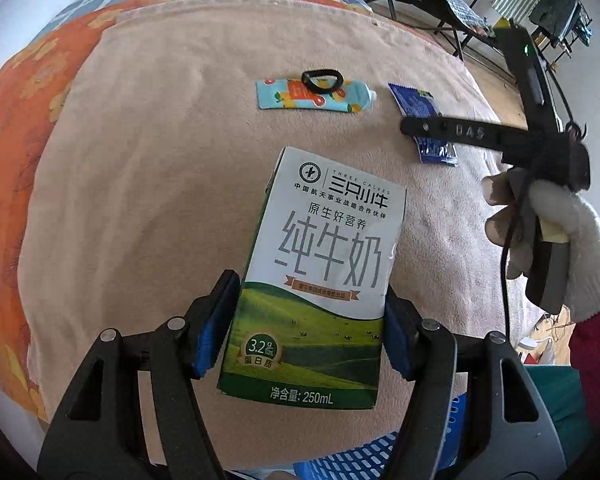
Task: Collect trash
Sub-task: 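Carry the milk carton with the left tool while the right tool carries the blue wrapper to the basket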
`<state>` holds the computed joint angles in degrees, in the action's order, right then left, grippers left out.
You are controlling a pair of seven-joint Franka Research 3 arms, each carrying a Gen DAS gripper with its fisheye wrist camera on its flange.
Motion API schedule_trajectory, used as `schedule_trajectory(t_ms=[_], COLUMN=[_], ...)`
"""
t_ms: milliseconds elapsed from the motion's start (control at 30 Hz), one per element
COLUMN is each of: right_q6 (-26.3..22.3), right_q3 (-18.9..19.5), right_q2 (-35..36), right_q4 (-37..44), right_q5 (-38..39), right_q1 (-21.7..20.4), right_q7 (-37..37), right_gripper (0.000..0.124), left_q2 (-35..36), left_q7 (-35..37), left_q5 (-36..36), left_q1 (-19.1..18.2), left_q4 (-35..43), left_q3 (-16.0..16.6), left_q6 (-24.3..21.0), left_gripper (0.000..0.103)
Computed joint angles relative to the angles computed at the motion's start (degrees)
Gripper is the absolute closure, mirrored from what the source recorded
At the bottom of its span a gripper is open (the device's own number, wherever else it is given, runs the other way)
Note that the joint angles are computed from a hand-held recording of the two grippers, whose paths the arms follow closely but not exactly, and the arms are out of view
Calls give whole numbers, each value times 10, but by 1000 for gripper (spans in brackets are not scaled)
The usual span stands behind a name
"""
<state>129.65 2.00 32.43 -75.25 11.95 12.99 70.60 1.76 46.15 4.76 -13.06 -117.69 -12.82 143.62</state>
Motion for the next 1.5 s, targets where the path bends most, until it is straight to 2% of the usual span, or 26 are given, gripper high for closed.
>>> schedule_trajectory(t_ms=[100, 167, 233, 400, 567, 1000, 1167, 1367, 1500], right_q6=[-4, -9, -6, 28, 15, -26, -71, -92, -106], right_q3=[10, 14, 15, 21, 23, -30, -55, -73, -82], right_q2=[-13, -24, -40, -110, -195, -413, -472, -523, -540], right_q4=[-16, -26, -44, -121, -199, -418, -474, -530, -559], right_q5=[27, 46, 55, 88, 161, 260, 282, 287, 277], right_q1=[-17, -27, -30, -41, -62, -50, -50, -57, -69], right_q7=[-20, -31, -45, -116, -199, -380, -408, -427, -422], right_gripper=[68, 74, 74, 75, 75, 75, 75, 75, 75], left_q2=[-3, -6, -10, -35, -61, -123, -126, -118, -114], left_q7=[-9, -13, -21, -43, -71, -152, -167, -179, -181], left_q5=[7, 12, 24, 53, 80, 144, 148, 146, 116], left_q1=[-2, -3, -6, -15, -27, -66, -85, -105, -118], left_q4=[2, 4, 7, 0, -12, -40, -49, -57, -73], left_q3=[-1, -2, -4, -9, -19, -57, -67, -74, -72], left_q6=[-1, -4, -8, -18, -30, -54, -50, -47, -30], left_gripper=[35, 35, 35, 35, 35, 35, 35, 35, 35])
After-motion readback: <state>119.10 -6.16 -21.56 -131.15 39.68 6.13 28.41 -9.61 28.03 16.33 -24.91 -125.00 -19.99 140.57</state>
